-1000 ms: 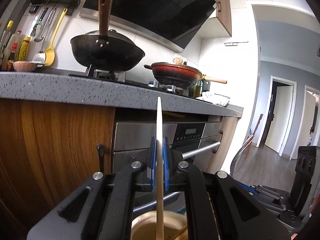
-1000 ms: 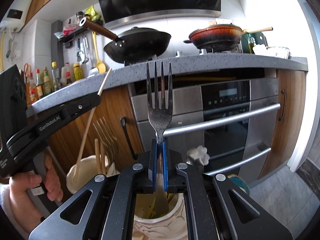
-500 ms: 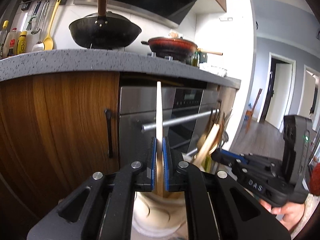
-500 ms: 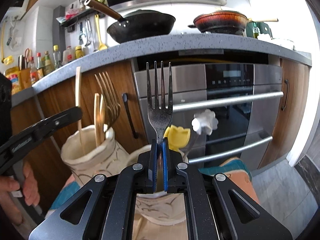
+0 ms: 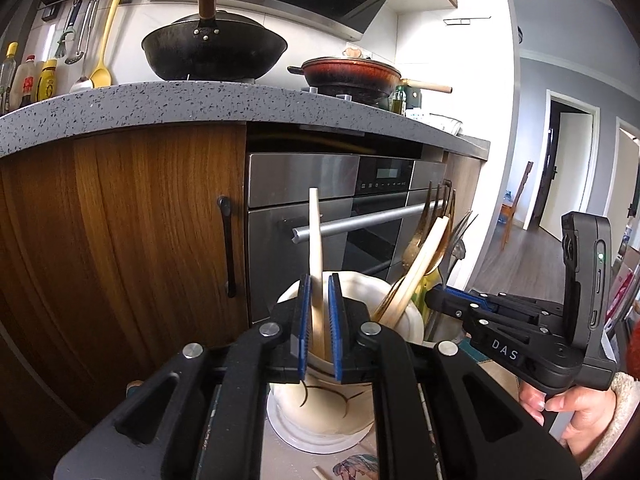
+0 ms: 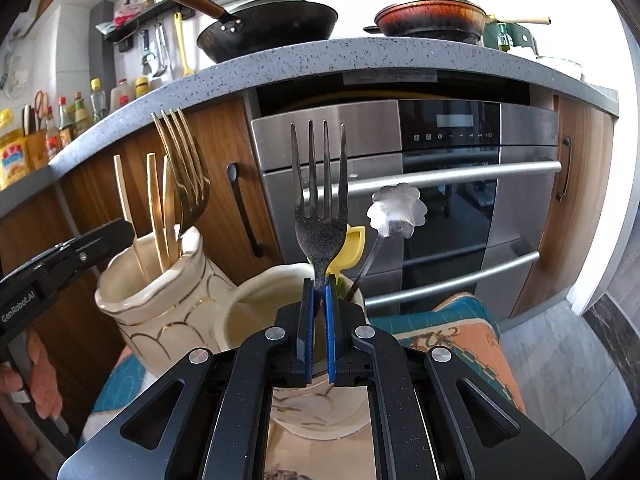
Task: Organize utensils
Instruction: 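Open both tools and withdraw them from the pots, then grasp a wooden chopstick from the cloth with each tool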
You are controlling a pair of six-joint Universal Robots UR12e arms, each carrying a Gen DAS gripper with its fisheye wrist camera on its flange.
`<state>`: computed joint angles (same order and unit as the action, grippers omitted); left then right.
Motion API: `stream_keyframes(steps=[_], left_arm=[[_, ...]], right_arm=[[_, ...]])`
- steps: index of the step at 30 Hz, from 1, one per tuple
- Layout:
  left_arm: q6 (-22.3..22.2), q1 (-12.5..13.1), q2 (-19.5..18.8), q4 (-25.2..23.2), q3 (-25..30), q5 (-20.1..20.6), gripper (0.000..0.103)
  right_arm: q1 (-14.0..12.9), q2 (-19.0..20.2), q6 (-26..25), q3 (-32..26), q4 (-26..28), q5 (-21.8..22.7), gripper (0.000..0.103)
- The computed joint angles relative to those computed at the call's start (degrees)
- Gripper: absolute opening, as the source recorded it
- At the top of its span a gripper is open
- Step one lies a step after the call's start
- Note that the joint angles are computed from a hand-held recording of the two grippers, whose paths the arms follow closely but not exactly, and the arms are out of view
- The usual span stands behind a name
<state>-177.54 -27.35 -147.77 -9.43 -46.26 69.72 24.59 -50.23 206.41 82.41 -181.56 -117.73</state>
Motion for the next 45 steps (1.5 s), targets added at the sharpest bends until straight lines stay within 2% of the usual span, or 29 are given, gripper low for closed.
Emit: stream_keyframes(steps=[2,5,8,9,11,13,14,16,18,20,24,32,39,45], left_arm=[[-0.2,0.0,0.0,-0.1,0.1,0.4,0.02],[-0.7,0.0,0.0,0.0,0.1,0.9,0.026],[-1.1,0.1,0.2,0.5,-0.3,1.0,0.03],[-1.2,0.1,0.4,0.8,-0.5,1.3,0.036],[-1.4,0.2,0.8,1.2,-1.1,1.6,0.05],[-1.8,0.2,1.4,2.2,-2.0,2.5,0.069],[-2.0,0.2,1.7,2.8,-2.6,3.1,0.074],[-2.6,0.2,2.3,3.7,-3.6,4.1,0.092],[-3.5,0.3,3.0,5.2,-4.9,4.8,0.097],[-3.8,0.3,3.7,5.9,-6.1,6.0,0.097],[-4.0,0.5,5.2,5.7,-8.2,7.5,0.097],[-4.2,1.2,8.3,5.2,-13.7,8.5,0.097],[-0.9,1.5,10.8,2.7,-18.3,8.5,0.097],[1.5,1.5,12.2,-0.6,-21.5,8.8,0.097]], right_arm=[[0.0,0.0,-0.1,0.0,-0.1,-0.2,0.007],[0.2,-0.1,-0.5,0.1,-1.0,-0.8,0.019],[0.5,-0.3,-1.2,0.2,-2.1,-2.1,0.027],[0.6,-0.4,-1.4,0.3,-2.4,-2.5,0.034],[0.9,-0.7,-1.7,0.8,-3.6,-3.5,0.04],[1.2,-1.0,-1.7,1.2,-4.4,-4.1,0.047],[1.4,-1.2,-1.8,1.4,-4.6,-4.4,0.051],[1.7,-1.6,-1.8,1.9,-4.8,-5.3,0.06],[1.9,-2.0,-2.0,2.5,-5.6,-5.9,0.071],[2.2,-2.4,-2.2,3.1,-6.4,-6.4,0.082],[2.7,-3.4,-1.8,4.6,-7.3,-7.2,0.093],[3.8,-5.2,0.2,7.2,-5.3,-7.8,0.097],[4.8,-5.8,1.1,8.3,-0.8,-7.2,0.098],[5.0,-5.7,2.0,8.3,4.2,-4.8,0.098]])
